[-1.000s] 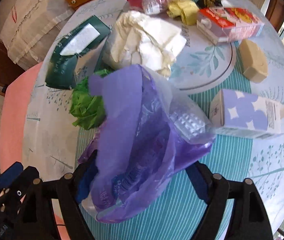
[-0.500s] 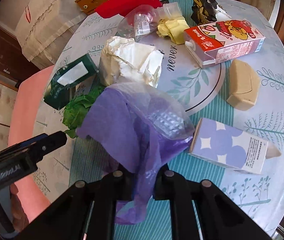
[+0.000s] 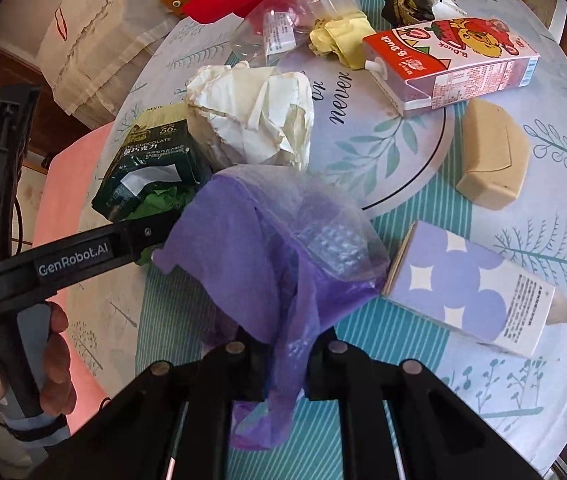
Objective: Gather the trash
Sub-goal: 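Grasp the purple plastic bag with the right tool while the left tool grasps the green crumpled paper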
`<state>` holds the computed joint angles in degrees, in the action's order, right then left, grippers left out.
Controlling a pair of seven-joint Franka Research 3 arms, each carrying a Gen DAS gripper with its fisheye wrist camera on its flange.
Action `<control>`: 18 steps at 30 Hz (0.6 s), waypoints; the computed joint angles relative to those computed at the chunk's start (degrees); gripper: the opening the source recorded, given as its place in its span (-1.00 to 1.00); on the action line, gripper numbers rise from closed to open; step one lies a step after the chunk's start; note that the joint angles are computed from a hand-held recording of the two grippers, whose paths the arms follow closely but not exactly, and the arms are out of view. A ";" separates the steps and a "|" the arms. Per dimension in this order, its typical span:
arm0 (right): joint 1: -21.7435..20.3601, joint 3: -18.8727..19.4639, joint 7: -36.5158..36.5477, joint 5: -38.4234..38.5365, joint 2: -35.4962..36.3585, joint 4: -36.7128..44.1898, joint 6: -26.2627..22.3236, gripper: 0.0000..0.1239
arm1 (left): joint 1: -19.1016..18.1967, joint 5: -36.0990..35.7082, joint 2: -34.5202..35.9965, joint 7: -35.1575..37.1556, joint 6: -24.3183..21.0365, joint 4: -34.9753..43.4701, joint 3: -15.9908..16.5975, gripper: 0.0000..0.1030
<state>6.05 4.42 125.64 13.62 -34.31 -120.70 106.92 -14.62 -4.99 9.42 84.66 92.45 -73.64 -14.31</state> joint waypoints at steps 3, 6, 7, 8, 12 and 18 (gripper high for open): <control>0.20 -0.10 -0.52 0.17 0.28 -0.14 0.62 -0.84 | 1.12 -2.84 -2.58 -0.34 2.57 -3.83 0.46 -0.18; 0.31 0.00 -0.49 0.31 0.04 -0.29 0.78 -0.84 | 1.88 -4.45 -5.05 -0.95 3.34 -6.83 0.99 -0.20; 0.39 0.24 -0.28 0.32 -0.15 -0.38 0.84 -0.84 | 2.14 -5.09 -5.97 -1.00 3.25 -7.83 1.18 -0.21; 0.50 0.54 0.03 0.38 -0.12 -0.41 1.06 -0.84 | 2.37 -5.59 -7.07 -0.97 3.15 -8.98 1.39 -0.21; 1.14 1.57 1.42 0.39 -0.91 -0.19 0.89 -0.84 | 3.08 -6.38 -12.71 1.08 2.47 -14.54 2.54 -0.21; 1.88 4.68 6.27 -1.22 -2.95 0.56 -0.10 -0.84 | 3.16 -8.10 -22.24 7.86 0.92 -22.61 5.08 -0.22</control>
<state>7.93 9.10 131.91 12.40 -37.26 -120.13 106.82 -11.46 -13.08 -12.82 92.51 93.37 -96.25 -9.23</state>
